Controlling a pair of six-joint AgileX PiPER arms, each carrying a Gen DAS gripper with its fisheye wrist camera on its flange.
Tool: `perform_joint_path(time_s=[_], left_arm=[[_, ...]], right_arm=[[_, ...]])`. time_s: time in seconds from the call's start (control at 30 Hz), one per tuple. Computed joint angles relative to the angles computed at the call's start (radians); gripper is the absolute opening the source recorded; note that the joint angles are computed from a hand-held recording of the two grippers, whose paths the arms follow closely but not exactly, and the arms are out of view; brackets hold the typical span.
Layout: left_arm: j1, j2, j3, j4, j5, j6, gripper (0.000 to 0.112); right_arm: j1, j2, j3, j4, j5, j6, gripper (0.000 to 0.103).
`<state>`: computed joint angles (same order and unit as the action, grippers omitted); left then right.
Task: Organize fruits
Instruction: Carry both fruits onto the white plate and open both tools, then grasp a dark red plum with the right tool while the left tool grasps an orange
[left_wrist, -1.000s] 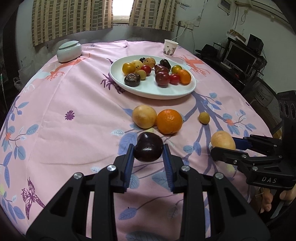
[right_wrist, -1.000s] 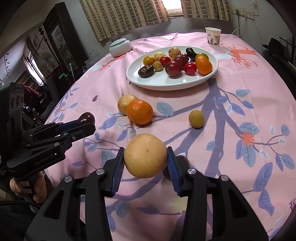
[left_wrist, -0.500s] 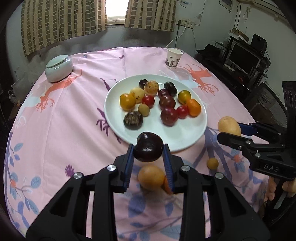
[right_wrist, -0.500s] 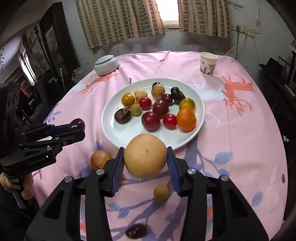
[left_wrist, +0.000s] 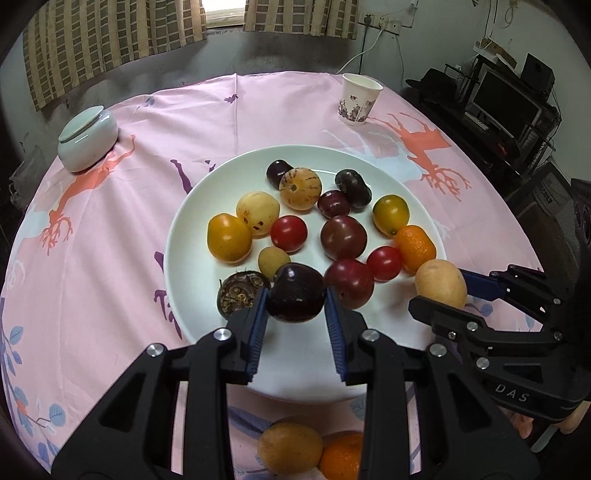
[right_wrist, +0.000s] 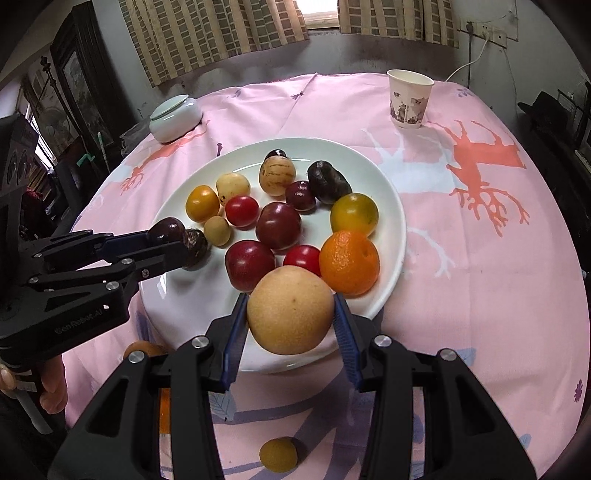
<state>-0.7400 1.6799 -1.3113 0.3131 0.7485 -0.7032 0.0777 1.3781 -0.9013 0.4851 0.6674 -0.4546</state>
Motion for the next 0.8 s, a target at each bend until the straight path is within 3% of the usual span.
perform_joint_path(time_s=[0.23,0.3,0.4,0.5,0.6,0.63,0.7,0.8], left_arm=[[0.025,0.054,-0.056,-0.018,0.032,0.023,0.036],[0.025,0.043,-0.047,0.006,0.028,-0.008,0.065],[0.023,-0.004,-0.016,0.049,0.016,-0.055,0.072],[0.009,-0.074,0.025,0.086,0.024,-0.095,0.075],[-0.069,-0.179,0.126,0.251,0.060,-0.261,0.082],[-0.105,-0.220,0.172,0.302,0.079,-0.321,0.084],[-0.186,-0.300,0.268,0.382,0.110,-0.452,0.087],[-0.340,-0.413,0.425,0.486,0.148,-0.672,0.089]], right_arm=[[0.046,0.029,-0.020,-0.057,-0.054,0.043,0.049],[0.062,0.011,-0.009,-0.098,-0.095,0.078,0.067],[0.079,-0.025,-0.004,-0.164,-0.120,0.134,0.067],[0.081,-0.074,0.000,-0.198,-0.093,0.175,0.067],[0.091,-0.188,0.042,-0.237,-0.036,0.221,0.070],[0.100,-0.234,0.065,-0.256,-0.016,0.245,0.074],[0.099,-0.336,0.129,-0.237,0.039,0.238,0.098],[0.084,-0.512,0.259,-0.156,0.110,0.184,0.099]])
